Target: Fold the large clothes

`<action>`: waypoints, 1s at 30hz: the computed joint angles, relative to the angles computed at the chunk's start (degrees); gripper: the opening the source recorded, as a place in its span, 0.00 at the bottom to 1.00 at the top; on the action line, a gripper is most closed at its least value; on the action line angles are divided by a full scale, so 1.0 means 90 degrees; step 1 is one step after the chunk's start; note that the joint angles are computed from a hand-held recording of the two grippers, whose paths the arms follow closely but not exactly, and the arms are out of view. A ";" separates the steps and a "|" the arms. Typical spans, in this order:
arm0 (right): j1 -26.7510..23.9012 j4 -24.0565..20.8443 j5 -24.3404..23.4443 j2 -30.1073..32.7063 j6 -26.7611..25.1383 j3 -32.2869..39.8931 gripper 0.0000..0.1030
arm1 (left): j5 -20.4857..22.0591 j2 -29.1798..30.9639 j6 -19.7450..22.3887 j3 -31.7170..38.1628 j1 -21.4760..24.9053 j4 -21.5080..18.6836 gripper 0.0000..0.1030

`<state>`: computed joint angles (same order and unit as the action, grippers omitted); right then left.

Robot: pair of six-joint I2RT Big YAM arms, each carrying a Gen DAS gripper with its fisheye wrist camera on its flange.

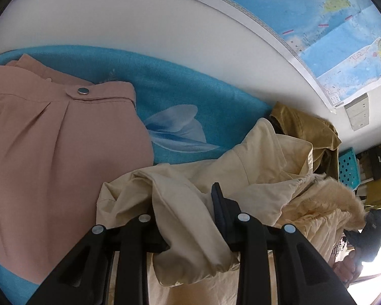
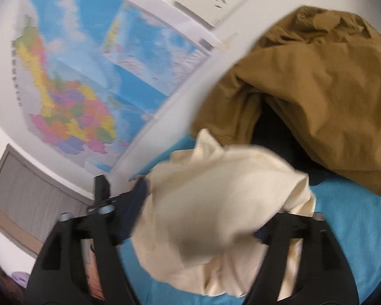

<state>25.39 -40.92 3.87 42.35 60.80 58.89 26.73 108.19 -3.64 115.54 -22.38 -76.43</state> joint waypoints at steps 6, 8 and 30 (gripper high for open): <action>0.1643 -0.0999 0.1902 0.0901 -0.1646 0.0890 0.88 | 0.0106 0.0062 -0.0140 0.0009 0.0015 0.0025 0.30; 0.1880 -0.1469 0.2232 0.1603 -0.2143 0.1338 0.84 | 0.0062 0.0089 -0.0136 0.0053 -0.0019 -0.0011 0.30; 0.0874 -0.1069 0.2058 0.3167 -0.2848 0.2080 0.02 | 0.0041 -0.2119 0.1362 -0.2645 -0.0558 0.2252 0.77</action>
<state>33.26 -50.54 22.40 70.85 35.17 77.61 27.10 89.11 8.62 91.74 -27.41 -56.17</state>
